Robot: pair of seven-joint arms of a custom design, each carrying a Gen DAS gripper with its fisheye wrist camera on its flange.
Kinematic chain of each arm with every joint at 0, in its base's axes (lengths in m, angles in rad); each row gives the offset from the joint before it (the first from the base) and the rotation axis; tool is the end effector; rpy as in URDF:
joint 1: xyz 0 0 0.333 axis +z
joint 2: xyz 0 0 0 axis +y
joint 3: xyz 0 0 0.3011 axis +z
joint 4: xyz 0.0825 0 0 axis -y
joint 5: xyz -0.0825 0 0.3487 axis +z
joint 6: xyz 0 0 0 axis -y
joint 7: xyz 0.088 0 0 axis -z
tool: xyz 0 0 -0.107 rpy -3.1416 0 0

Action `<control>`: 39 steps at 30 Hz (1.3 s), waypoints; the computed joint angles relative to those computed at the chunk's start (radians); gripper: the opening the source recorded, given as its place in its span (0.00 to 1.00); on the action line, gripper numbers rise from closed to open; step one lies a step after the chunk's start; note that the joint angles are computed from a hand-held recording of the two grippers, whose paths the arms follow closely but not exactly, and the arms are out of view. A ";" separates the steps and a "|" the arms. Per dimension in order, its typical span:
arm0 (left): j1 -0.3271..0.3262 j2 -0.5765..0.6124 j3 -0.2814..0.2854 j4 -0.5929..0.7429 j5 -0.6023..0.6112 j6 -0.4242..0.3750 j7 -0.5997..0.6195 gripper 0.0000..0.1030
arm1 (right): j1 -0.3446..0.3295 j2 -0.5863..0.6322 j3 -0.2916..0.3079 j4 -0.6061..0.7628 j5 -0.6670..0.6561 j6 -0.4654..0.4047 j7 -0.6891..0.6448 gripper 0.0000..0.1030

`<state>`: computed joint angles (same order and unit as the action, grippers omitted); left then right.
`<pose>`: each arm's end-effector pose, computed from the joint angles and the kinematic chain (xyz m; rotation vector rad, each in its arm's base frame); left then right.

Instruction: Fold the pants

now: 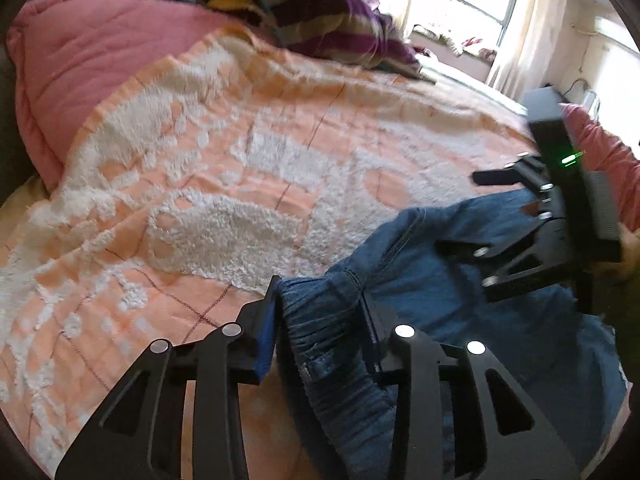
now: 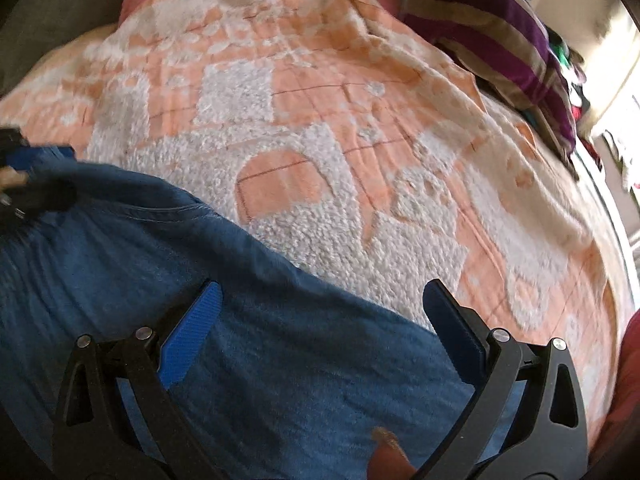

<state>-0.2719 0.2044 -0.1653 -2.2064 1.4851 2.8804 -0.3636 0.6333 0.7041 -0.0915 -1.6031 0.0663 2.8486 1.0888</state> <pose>0.4512 -0.2726 0.3192 -1.9417 1.7085 -0.8000 0.5968 0.3699 0.2913 -2.5980 0.7569 -0.5344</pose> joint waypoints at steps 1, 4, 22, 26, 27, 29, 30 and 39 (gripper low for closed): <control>-0.009 -0.014 -0.002 -0.007 0.027 -0.011 -0.024 0.32 | 0.004 0.001 -0.002 -0.004 -0.007 0.012 -0.007 0.92; -0.021 -0.044 -0.017 -0.029 0.056 -0.047 -0.044 0.31 | -0.059 -0.011 0.086 -0.017 0.031 -0.009 -0.100 0.68; -0.084 -0.226 -0.120 -0.164 0.049 -0.208 -0.025 0.31 | -0.719 -0.471 0.847 -0.579 1.116 0.217 -0.987 0.06; -0.114 -0.271 -0.156 -0.204 0.011 -0.237 -0.009 0.31 | -0.757 -0.629 0.868 -0.686 1.415 0.118 -1.197 0.05; -0.123 -0.285 -0.164 -0.217 -0.002 -0.240 -0.006 0.31 | -0.752 -0.676 0.858 -0.722 1.462 0.085 -1.222 0.05; -0.133 -0.301 -0.173 -0.236 -0.032 -0.237 0.005 0.31 | -0.730 -0.749 0.833 -0.781 1.493 0.035 -1.238 0.05; -0.135 -0.309 -0.175 -0.246 -0.042 -0.233 0.007 0.31 | -0.716 -0.787 0.820 -0.812 1.515 0.009 -1.253 0.05; -0.159 -0.381 -0.203 -0.345 -0.172 -0.201 0.042 0.32 | -0.562 -0.960 0.712 -0.987 1.502 -0.123 -1.191 0.05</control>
<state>-0.4307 -0.1766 -0.3683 -2.5516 1.3134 2.6798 -0.3211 0.0708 -0.2554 0.6205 -2.5902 1.5680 2.7254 -0.1021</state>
